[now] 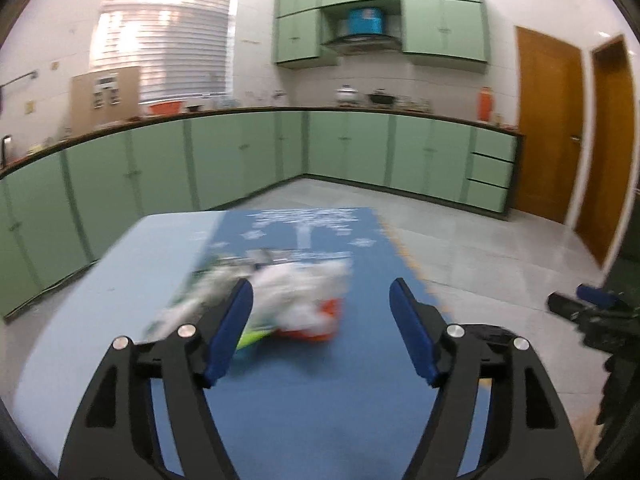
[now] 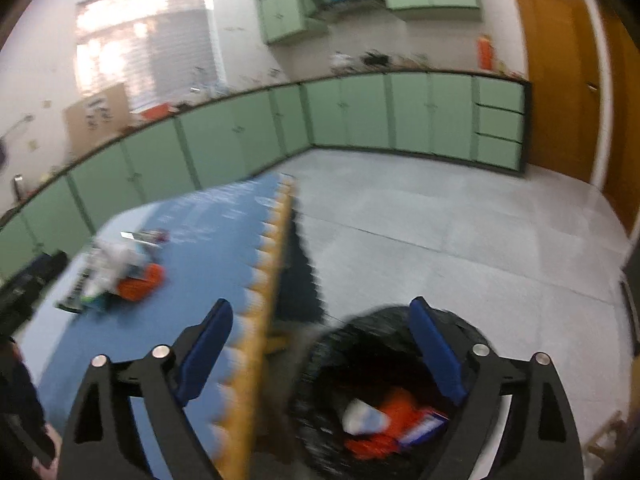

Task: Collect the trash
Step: 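Bring both grippers back toward the tissues and green packet, then grasp the white tissue with the right gripper while the left gripper grasps the tissue pack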

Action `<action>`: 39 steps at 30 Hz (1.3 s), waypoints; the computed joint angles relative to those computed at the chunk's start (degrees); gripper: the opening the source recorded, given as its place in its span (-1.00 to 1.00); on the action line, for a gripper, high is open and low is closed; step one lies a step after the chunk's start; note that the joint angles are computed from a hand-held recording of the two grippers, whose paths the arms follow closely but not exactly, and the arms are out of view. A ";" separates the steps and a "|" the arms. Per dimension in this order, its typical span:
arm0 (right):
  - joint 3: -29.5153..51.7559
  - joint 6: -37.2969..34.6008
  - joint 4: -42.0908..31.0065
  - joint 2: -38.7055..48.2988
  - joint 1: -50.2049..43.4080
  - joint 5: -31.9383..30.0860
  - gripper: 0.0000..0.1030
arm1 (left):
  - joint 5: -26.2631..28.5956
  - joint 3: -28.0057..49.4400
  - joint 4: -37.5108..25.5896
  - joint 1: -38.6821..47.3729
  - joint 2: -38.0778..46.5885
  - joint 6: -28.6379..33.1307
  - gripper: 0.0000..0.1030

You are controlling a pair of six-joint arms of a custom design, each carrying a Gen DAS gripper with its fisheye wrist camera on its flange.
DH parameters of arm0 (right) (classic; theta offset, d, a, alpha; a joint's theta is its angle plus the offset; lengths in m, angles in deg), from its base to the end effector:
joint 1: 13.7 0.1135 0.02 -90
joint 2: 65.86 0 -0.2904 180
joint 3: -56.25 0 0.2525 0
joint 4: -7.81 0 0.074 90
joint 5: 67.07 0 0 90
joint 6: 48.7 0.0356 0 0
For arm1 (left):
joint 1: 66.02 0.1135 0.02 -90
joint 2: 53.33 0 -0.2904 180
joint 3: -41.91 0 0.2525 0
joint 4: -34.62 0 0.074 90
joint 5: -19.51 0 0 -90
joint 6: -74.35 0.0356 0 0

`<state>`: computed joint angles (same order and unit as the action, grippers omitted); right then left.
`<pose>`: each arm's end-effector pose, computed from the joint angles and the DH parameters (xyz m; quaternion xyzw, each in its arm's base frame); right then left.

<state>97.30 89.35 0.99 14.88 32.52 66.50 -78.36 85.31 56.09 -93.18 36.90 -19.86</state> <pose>0.1812 0.1536 0.1665 0.1512 0.8602 0.0176 0.4867 0.2626 -0.1293 0.1729 0.1318 0.8335 -0.0884 0.5292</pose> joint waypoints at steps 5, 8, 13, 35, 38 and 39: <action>10.72 -8.98 8.92 11.46 2.77 -1.98 0.75 | 2.08 -0.58 -0.96 9.38 -0.60 1.17 0.35; 17.16 -12.63 12.16 17.73 2.90 -4.11 0.73 | 3.08 0.17 -1.41 13.53 0.57 1.45 0.35; 26.79 -16.13 12.97 26.25 2.49 -7.12 0.54 | 5.69 0.90 -2.11 17.20 1.47 0.97 0.35; 24.19 -16.66 18.08 24.47 -0.51 -18.94 -0.89 | 9.00 2.38 -1.39 16.56 5.26 0.15 0.35; 21.07 -16.42 17.80 21.11 0.14 -17.03 -0.89 | 9.03 2.77 -1.26 14.61 5.64 -0.23 0.35; 19.80 -15.79 17.59 20.04 0.18 -16.48 -0.89 | 8.92 2.97 -1.20 13.79 5.87 -0.29 0.35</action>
